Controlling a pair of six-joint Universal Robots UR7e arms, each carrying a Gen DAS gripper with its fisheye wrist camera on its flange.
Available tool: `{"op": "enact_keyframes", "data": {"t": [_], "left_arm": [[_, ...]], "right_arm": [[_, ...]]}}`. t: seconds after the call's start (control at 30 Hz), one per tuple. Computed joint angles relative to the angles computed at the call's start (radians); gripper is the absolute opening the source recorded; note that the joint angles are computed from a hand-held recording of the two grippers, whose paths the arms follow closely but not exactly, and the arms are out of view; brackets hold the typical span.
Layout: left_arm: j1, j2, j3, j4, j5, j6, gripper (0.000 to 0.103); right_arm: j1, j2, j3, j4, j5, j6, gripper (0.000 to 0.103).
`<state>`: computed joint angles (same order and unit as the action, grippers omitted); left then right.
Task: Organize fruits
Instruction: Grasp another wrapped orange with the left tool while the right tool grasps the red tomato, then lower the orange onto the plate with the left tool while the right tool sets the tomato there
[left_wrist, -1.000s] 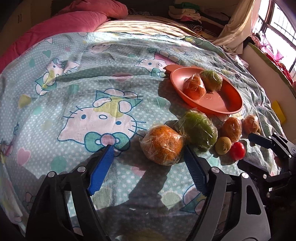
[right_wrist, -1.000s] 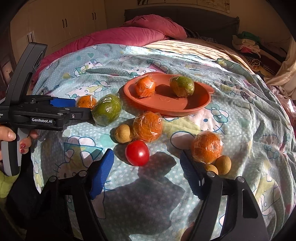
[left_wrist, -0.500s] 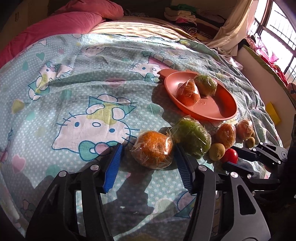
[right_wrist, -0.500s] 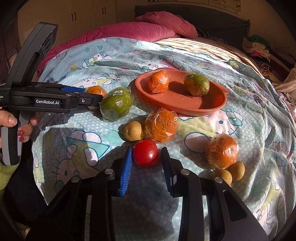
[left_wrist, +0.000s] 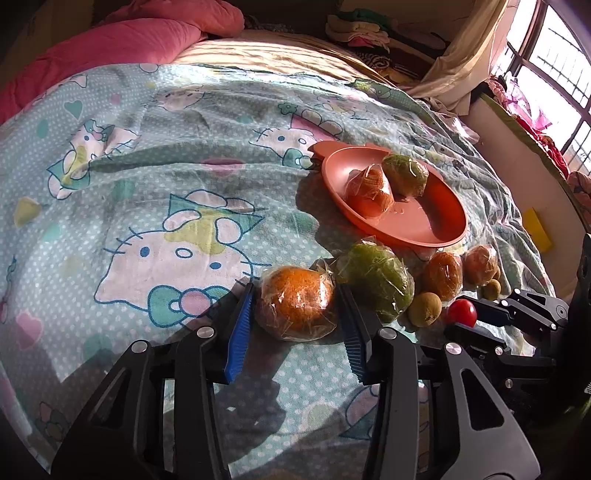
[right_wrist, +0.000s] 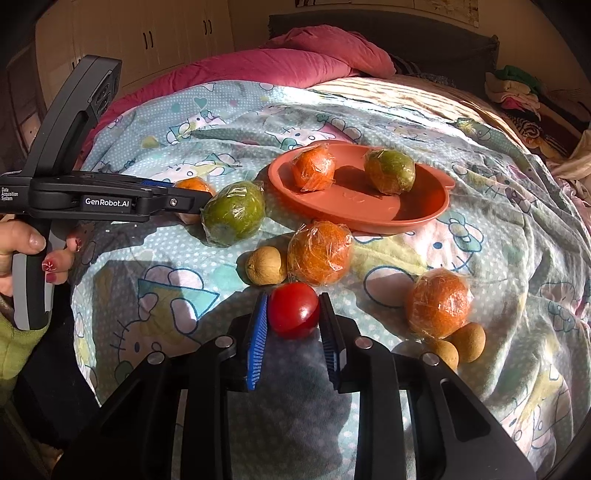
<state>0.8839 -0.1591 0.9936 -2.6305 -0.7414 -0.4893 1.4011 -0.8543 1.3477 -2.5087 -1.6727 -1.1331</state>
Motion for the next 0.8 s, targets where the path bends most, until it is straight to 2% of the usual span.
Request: {"op": "enact_keyframes", "data": {"t": [0.43,0.8], "left_arm": [[-0.028,-0.028,0.033,-0.028,0.010,-0.001,0.035],[-0.039,0.043,-0.129,0.022,-0.002,0.085,0.035]], "right_arm": [[-0.004,-0.028,-0.020,0.011,0.061,0.023,0.026],[-0.010,-0.013,-0.085,0.021,0.082,0.066,0.026]]}}
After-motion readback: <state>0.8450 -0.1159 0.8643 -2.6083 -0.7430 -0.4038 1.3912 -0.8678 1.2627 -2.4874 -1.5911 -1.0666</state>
